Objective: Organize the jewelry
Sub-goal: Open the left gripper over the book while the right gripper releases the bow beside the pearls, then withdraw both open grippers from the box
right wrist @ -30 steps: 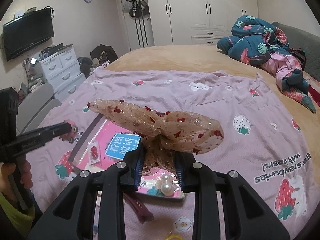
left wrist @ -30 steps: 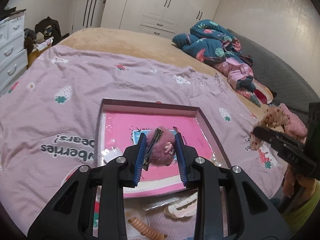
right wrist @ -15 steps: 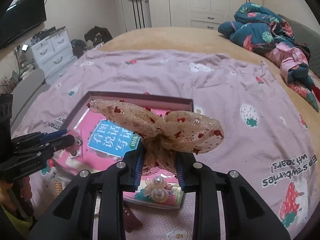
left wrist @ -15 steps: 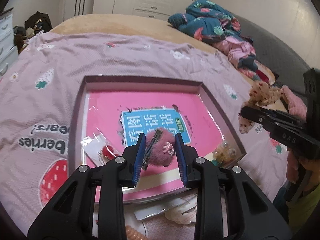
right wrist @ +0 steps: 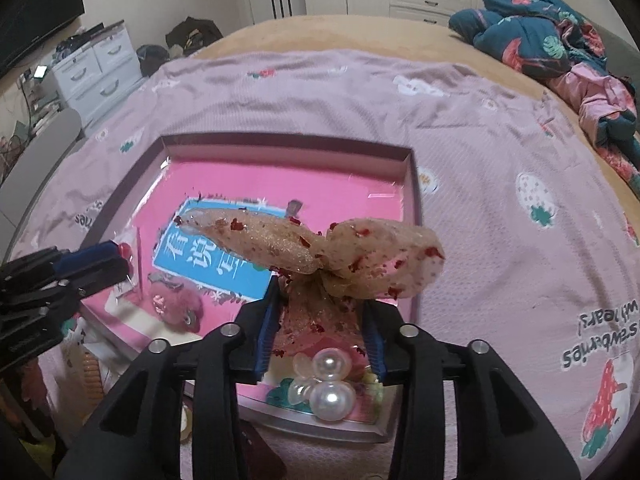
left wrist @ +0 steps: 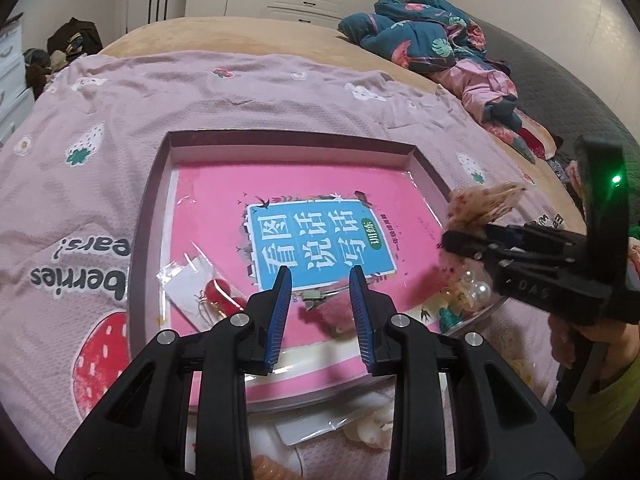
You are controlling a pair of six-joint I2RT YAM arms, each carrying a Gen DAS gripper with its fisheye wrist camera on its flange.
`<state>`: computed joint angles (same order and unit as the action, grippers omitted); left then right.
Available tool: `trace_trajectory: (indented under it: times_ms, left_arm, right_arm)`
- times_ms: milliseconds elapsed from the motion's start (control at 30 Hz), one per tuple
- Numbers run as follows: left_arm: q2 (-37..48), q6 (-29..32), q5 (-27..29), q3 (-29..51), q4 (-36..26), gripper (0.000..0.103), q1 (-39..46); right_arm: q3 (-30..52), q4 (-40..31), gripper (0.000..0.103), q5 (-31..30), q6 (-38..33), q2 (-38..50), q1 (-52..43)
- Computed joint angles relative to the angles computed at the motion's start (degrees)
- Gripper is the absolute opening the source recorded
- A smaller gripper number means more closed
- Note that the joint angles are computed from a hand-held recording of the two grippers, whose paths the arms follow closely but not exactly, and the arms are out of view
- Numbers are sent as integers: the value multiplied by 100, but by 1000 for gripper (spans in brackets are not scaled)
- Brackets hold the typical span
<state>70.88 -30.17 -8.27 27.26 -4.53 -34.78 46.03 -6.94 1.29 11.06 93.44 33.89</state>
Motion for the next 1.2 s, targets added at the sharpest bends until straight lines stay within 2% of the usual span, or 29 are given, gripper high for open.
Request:
trace_trajectory:
  times_ms: [33,100,167,233,300,367,467,633,800,933,1033,1200]
  left_arm:
    - [-31,-17,-14,-9,-25,23,-14]
    - [-136,-15,-48,-33,-100,24,-28]
    - [-231,-27,-77,-44,-177,29,-26]
    - [-336,-37,-90,-60,-241,29,-29]
    - [-456,-42,-153,-86,-315,31,-51]
    - [-581,-62,-171,-106,-389,36,-63]
    - [-818,-70,-263,-122,-554,38,-109]
    - [-1324,-155,-440,-187,-893,48,-176]
    - [-1953,-253,-942,-177,-1430,64,-398]
    - [-2459,-396,-1594,-46,-2010,88,-738]
    - [-2769,-591,-2013,73,-2431,93,-995]
    - [-3178,-781,-2419,254,-2958,94,-1282]
  right_arm:
    - [-12,15,49,2,31,-4,23]
    - [-147,101,55,54,68,-121,105]
    - [-284,165,71,176,130,-287,173]
    - [-487,245,75,194,222,-550,188]
    - [-614,230,76,233,289,-782,201]
    - [-851,284,82,294,389,-1144,205]
    - [-1150,281,88,363,513,-1694,207]
    - [-1509,128,89,528,660,-2507,227]
    - [-1700,-159,91,711,735,-3281,236]
    - [-1774,-400,94,882,736,-3812,243]
    - [-1810,-594,95,959,745,-4206,236]
    - [-1806,-901,95,1015,761,-4661,263]
